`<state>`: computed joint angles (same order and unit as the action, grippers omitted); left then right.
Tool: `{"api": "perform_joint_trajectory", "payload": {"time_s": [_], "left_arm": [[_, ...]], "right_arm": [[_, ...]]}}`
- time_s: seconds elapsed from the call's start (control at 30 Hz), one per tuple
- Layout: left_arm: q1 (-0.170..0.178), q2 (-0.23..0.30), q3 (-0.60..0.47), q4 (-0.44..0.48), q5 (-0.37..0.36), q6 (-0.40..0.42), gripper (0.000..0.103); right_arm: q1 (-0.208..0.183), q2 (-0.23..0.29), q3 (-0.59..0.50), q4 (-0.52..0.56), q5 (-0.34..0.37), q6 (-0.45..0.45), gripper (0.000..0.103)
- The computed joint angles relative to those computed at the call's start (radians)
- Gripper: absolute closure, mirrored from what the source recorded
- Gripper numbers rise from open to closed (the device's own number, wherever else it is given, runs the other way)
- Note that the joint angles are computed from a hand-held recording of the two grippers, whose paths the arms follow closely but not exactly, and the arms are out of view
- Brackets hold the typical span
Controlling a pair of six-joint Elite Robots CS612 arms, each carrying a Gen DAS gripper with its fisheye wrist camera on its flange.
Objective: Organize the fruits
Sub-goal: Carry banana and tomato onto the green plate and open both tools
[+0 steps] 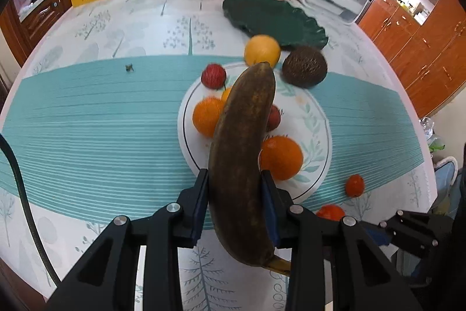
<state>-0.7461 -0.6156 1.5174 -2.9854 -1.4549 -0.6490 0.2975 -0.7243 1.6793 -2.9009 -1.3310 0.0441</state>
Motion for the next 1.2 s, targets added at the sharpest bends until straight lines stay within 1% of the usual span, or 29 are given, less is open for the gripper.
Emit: {"api": "perform_joint_trajectory", "payload": {"time_s": [0.07, 0.17, 0.3, 0.4, 0.5, 0.63, 0.83, 1.0, 1.2], "left_arm": [[0.003, -0.01, 0.003, -0.01, -0.003, 0.006, 0.071], [0.006, -0.02, -0.018, -0.008, 0.002, 0.042, 0.071], [0.014, -0.022, -0.074, 0.0, 0.011, 0.112, 0.071], [0.023, -0.009, -0.148, 0.03, 0.026, 0.17, 0.071], [0.036, 0.026, -0.249, 0.077, 0.027, 0.215, 0.071], [0.051, 0.1, -0.408, 0.143, 0.041, 0.273, 0.071], [0.082, 0.259, -0.712, 0.339, 0.007, 0.283, 0.071], [0.098, 0.408, -0.978, 0.534, -0.012, 0.284, 0.071], [0.104, 0.54, -1.209, 0.708, -0.029, 0.289, 0.07]], "right_arm": [[-0.004, -0.001, -0.007, -0.013, -0.001, 0.011, 0.077], [-0.017, -0.018, -0.008, -0.038, -0.003, 0.029, 0.077], [-0.035, -0.007, -0.071, -0.037, -0.045, 0.06, 0.077], [-0.054, 0.017, -0.146, -0.021, -0.081, 0.087, 0.077], [-0.075, 0.053, -0.235, 0.007, -0.103, 0.12, 0.077], [-0.094, 0.123, -0.376, 0.08, -0.137, 0.146, 0.077], [-0.11, 0.23, -0.557, 0.214, -0.181, 0.173, 0.077], [-0.113, 0.293, -0.651, 0.296, -0.193, 0.184, 0.076], [-0.115, 0.341, -0.726, 0.365, -0.202, 0.183, 0.076]]}}
